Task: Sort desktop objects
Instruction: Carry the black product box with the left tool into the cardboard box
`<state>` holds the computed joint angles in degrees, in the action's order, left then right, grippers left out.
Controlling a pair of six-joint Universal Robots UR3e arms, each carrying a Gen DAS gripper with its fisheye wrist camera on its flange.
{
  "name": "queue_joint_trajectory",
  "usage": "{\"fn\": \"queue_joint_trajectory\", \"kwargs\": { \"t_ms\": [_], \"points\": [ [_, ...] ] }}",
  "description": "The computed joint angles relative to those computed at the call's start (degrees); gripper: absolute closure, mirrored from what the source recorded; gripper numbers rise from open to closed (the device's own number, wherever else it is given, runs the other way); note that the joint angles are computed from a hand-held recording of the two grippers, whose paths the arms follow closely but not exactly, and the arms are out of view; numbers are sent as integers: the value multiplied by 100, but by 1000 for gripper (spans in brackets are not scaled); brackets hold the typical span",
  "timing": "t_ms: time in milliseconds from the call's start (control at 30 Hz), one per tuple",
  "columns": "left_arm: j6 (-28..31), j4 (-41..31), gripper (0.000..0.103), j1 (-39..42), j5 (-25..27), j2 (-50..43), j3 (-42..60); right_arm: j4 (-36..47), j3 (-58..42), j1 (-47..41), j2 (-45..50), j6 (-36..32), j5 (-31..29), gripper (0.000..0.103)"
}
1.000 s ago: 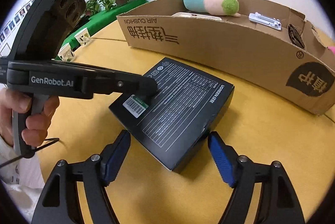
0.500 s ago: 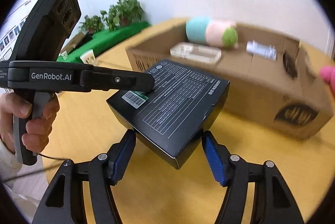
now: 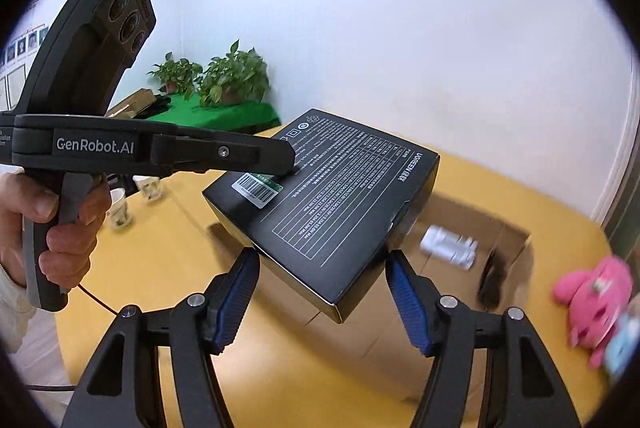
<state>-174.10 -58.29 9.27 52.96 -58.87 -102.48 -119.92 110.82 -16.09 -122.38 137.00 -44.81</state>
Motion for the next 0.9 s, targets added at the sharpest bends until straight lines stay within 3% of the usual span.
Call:
{"fn": "queue_joint_trajectory", "kwargs": {
  "t_ms": [167, 467, 767, 900],
  "points": [
    [-324, 358, 69, -479, 218, -1404, 1366, -212, -1195, 228, 1000, 169, -359, 38],
    [-613, 252, 69, -1218, 671, -3654, 3325, 275, -3008, 275, 2875, 74, -757, 38],
    [-770, 207, 69, -1578, 612, -5278, 3664, 556, -3018, 174, 3961, -222, -1272, 38],
    [-846, -79, 69, -1781, 707, -6032, 3938, 792, -3107, 280, 4566, -199, -1784, 38]
  ]
}}
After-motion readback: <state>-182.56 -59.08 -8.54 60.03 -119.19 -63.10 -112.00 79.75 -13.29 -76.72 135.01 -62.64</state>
